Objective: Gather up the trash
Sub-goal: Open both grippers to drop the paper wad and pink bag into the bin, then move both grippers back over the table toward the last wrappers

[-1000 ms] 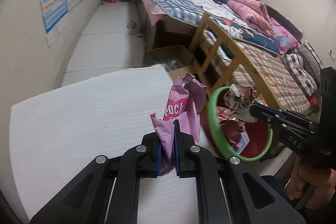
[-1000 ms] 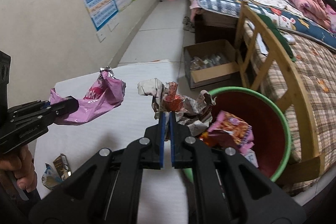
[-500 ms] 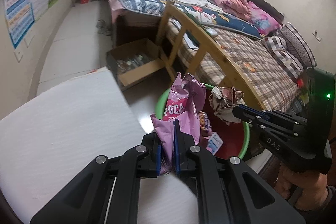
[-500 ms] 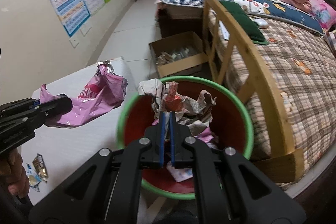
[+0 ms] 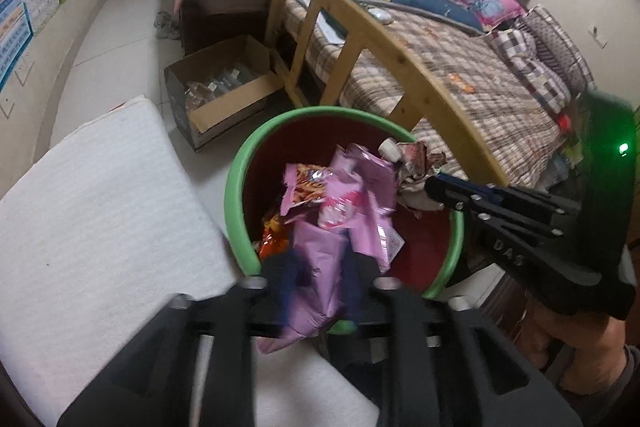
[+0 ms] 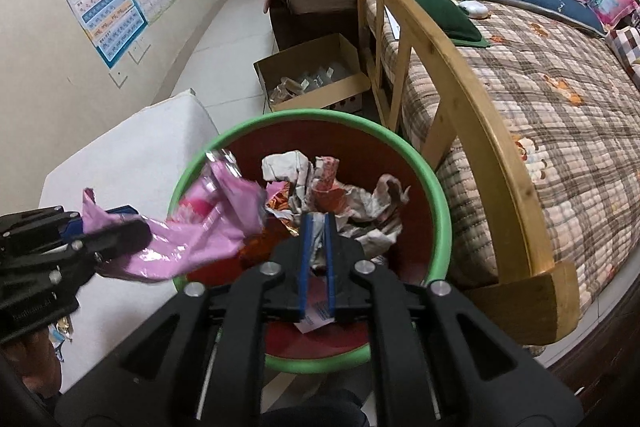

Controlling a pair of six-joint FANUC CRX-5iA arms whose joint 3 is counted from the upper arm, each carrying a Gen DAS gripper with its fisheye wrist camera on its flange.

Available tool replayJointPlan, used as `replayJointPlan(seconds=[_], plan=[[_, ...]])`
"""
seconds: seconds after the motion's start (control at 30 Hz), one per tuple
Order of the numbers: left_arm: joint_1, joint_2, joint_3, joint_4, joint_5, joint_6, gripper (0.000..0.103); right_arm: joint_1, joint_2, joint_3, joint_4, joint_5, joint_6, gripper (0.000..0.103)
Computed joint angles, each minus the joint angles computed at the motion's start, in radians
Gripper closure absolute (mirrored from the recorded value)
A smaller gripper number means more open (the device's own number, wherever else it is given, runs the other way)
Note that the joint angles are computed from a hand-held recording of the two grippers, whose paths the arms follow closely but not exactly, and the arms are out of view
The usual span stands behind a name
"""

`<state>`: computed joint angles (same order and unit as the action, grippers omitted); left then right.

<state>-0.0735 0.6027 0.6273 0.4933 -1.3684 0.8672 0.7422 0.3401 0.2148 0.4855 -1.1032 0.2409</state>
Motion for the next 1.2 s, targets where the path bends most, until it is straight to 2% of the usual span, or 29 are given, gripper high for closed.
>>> replayJointPlan(seconds=[0.03,0.07,0.1,0.13,0.2,0.27,0.33,0.4,0.6,0.9,1.2], plan=[[0.001,-0.004,-0.008,0.005,0.006,-0.001,0.050,0.000,0.000,-0.001,0.003,-0.005,-0.003,0.078],[0.004,-0.009,-0.019,0.015,0.015,-0.002,0.040,0.001,-0.001,-0.003,0.007,-0.008,-0.008,0.061],[0.008,-0.010,-0.021,0.019,0.018,-0.001,0.036,0.002,-0.006,-0.012,0.015,-0.004,-0.017,0.052],[0.011,-0.014,-0.026,0.021,0.026,0.003,0.030,0.005,-0.007,-0.015,0.024,-0.007,-0.022,0.050],[0.019,-0.023,-0.039,0.029,0.046,0.009,0.022,0.008,-0.008,-0.016,0.028,-0.010,-0.018,0.038],[0.033,-0.036,-0.057,0.036,0.073,0.024,0.013,0.012,-0.011,-0.018,0.034,-0.010,-0.023,0.034],[0.047,-0.048,-0.072,0.046,0.092,0.029,0.010,0.017,-0.010,-0.012,0.034,-0.012,-0.021,0.030],[0.064,-0.064,-0.090,0.049,0.113,0.034,0.008,0.023,-0.009,-0.009,0.040,-0.009,-0.022,0.021],[0.130,-0.120,-0.151,0.050,0.150,0.020,0.008,0.060,0.024,0.053,0.058,-0.031,0.004,0.014],[0.275,-0.243,-0.306,0.049,0.185,-0.075,0.008,0.129,0.109,0.206,0.045,-0.046,0.045,0.009],[0.447,-0.355,-0.441,0.039,0.193,-0.167,0.008,0.204,0.276,0.472,-0.037,-0.100,0.172,0.007]])
